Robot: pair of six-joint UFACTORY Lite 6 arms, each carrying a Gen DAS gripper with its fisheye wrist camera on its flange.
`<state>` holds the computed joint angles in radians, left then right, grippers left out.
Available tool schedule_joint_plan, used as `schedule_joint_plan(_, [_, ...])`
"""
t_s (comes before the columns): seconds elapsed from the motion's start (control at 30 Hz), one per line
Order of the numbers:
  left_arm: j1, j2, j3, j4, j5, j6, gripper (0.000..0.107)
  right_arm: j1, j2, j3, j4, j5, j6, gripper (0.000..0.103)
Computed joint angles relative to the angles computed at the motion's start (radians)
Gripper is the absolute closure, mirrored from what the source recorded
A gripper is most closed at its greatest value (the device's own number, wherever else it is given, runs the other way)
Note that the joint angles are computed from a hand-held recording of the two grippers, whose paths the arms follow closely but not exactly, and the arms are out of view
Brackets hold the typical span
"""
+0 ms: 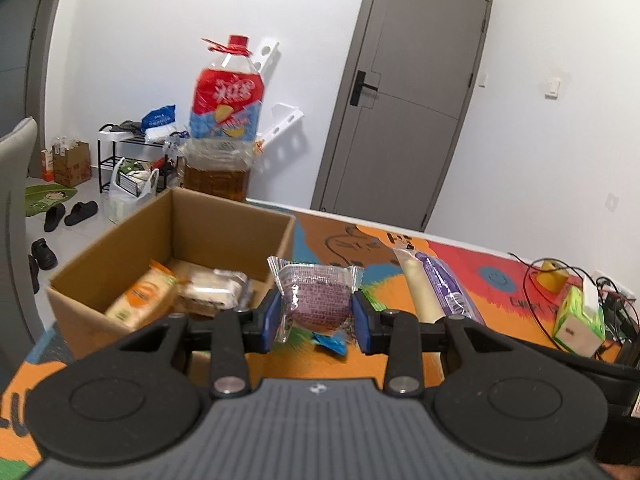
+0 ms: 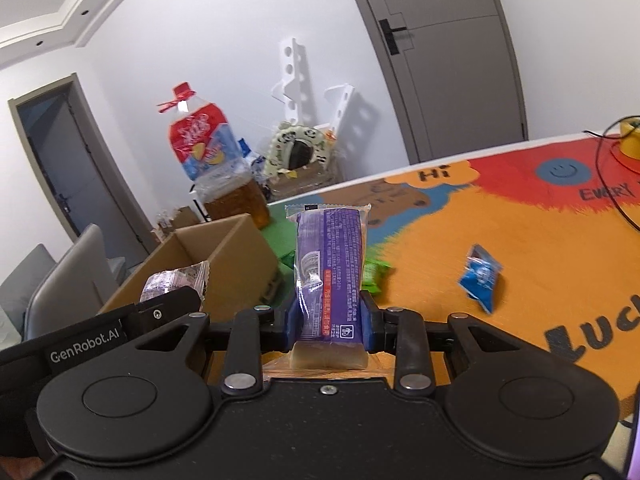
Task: Organize snacks
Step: 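Lift and carry the pink candy and purple bar over the box with both tools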
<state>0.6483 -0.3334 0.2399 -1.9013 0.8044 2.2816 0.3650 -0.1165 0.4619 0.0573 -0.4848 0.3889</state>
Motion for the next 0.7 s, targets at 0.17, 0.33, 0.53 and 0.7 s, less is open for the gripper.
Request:
schedule_joint_plan(0.17, [0.082,0.045,0.068,0.060,0.035,-0.039,0.070,0.051,0.012,0.046,0.066,0.018,-0.053,0.073])
schedule_joint_plan(0.33, [0.130,0.111,0.140,0.080,0.046,-0.059,0.070,0.104,0.045,0.104,0.138,0.032,-0.113,0.073])
schedule_joint_plan(0.53, [0.170,0.220,0.245,0.101,0.049,-0.074,0.070,0.156,0.107,0.191,0.203,0.045,-0.173,0.073])
schedule_joint_plan(0.7, [0.178,0.313,0.323,0.124,0.032,-0.094,0.069,0.190,0.177,0.280,0.237,0.063,-0.210,0.073])
